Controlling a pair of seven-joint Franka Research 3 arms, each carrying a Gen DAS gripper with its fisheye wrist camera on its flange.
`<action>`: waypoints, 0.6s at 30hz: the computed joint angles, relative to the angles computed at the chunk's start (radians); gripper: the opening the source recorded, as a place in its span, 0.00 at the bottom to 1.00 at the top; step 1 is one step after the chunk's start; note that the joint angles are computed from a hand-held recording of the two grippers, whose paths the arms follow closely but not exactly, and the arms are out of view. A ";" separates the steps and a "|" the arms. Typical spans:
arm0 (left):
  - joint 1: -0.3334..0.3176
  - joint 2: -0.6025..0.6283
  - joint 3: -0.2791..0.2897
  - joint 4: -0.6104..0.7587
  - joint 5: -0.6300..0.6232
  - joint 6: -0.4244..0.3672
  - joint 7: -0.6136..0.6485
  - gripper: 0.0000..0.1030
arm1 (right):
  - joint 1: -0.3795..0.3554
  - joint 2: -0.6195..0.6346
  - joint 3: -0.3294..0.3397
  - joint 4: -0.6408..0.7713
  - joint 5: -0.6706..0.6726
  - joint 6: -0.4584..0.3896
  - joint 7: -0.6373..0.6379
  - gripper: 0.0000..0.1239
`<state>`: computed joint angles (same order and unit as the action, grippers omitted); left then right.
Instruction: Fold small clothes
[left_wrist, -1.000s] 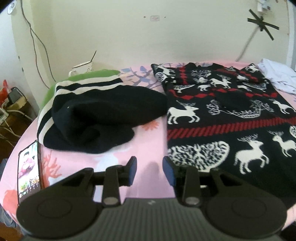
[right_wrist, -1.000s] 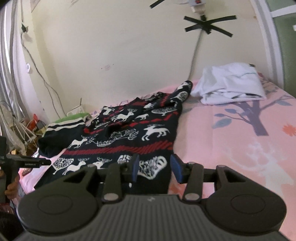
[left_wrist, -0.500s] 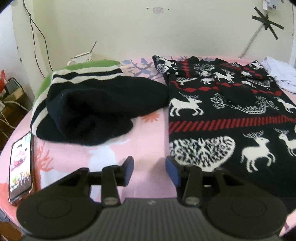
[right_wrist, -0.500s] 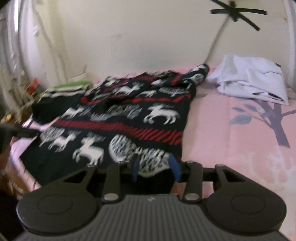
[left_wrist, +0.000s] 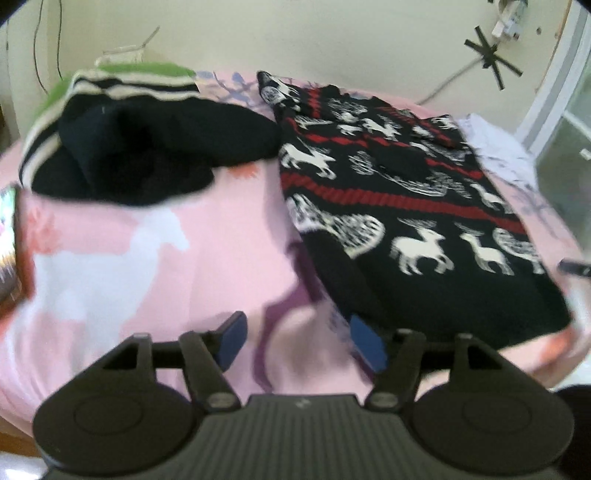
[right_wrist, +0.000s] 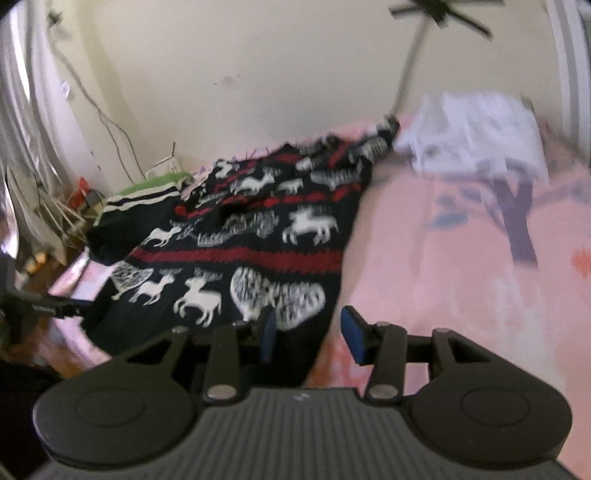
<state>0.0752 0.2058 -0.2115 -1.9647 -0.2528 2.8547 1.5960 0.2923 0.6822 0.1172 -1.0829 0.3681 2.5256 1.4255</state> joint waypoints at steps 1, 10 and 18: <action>0.021 -0.009 -0.026 -0.009 -0.058 -0.005 0.042 0.69 | -0.017 -0.017 0.013 -0.020 0.021 -0.030 -0.004 0.38; 0.069 -0.038 -0.053 -0.001 -0.483 -0.050 0.297 0.79 | -0.074 -0.083 0.088 -0.146 0.223 -0.107 -0.158 0.45; -0.014 -0.006 0.013 0.005 -0.319 -0.014 0.168 0.73 | -0.072 -0.005 0.117 -0.055 0.330 -0.125 -0.206 0.40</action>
<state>0.0614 0.1993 -0.1984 -1.9593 -0.5721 2.8411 1.7636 0.2203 0.6772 0.2343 -1.1382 0.6978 2.4005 1.2192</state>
